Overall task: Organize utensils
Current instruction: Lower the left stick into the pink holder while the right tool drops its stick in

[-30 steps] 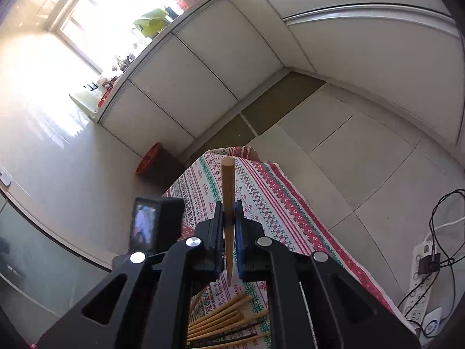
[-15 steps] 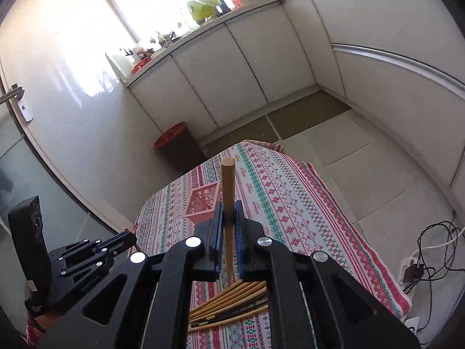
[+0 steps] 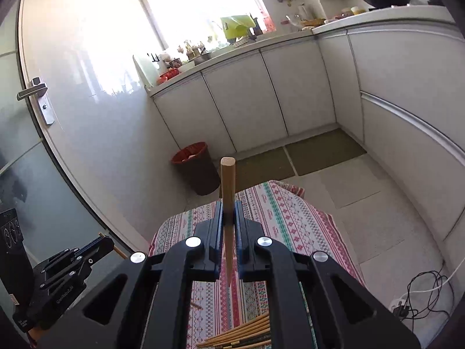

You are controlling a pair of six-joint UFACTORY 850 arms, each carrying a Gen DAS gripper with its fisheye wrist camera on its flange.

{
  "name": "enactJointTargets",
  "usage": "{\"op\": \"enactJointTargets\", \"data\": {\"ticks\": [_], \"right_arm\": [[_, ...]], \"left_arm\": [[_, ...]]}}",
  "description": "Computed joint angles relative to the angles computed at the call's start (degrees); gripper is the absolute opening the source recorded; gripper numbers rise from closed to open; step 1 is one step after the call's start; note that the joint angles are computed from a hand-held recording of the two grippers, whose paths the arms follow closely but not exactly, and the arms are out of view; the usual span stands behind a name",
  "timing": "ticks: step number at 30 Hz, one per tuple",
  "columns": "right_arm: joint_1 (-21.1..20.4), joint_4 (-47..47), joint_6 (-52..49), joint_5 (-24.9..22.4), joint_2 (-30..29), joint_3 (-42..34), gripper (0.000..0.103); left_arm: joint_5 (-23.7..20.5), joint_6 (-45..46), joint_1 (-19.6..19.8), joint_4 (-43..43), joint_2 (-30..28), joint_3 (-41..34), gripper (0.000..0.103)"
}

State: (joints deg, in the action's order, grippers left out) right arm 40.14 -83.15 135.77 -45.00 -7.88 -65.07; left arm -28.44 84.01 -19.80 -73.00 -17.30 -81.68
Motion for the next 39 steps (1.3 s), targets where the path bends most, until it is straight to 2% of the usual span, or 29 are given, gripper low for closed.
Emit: {"op": "enactJointTargets", "data": {"ticks": [6, 10, 19, 23, 26, 28, 32, 35, 37, 39], "right_arm": [[-3.4, -0.1, -6.0, 1.4, -2.2, -5.0, 0.007], [-6.2, 0.0, -8.3, 3.8, -4.4, -7.5, 0.007], [-10.5, -1.5, -7.8, 8.9, -9.5, -9.8, 0.008], [-11.9, -2.0, -7.3, 10.7, -11.7, -10.7, 0.008], [-12.6, -1.7, -7.8, 11.9, -13.5, -11.8, 0.008], [-12.8, -1.2, -8.5, 12.1, -14.6, -12.5, 0.008], [-12.8, -0.6, -10.1, 12.3, -16.3, -13.7, 0.008], [-12.9, -0.1, -10.4, 12.8, -17.7, -14.8, 0.008], [-12.9, 0.3, -10.6, 13.1, -18.7, -15.4, 0.008], [-12.9, 1.6, -11.6, 13.3, -19.8, -16.3, 0.008]], "left_arm": [[-0.1, 0.2, -1.0, -3.7, -2.0, -4.6, 0.004], [2.9, -2.4, -2.6, -3.2, -5.7, -9.4, 0.004], [6.2, -13.8, -5.0, 5.7, -15.1, -19.7, 0.004], [4.2, -16.3, -4.8, 6.7, -18.2, -21.7, 0.004], [3.5, -21.5, -4.8, 12.0, -19.1, -21.9, 0.005], [4.3, -19.7, -4.0, 8.5, -17.5, -19.4, 0.005], [5.4, -5.4, -1.5, -10.2, -11.5, -11.7, 0.009], [5.4, -1.9, -0.2, -15.1, -8.9, -9.3, 0.015], [5.7, -1.4, 0.6, -17.6, -7.8, -8.0, 0.027], [5.2, -1.2, 1.4, -18.9, -7.3, -7.1, 0.029]]}}
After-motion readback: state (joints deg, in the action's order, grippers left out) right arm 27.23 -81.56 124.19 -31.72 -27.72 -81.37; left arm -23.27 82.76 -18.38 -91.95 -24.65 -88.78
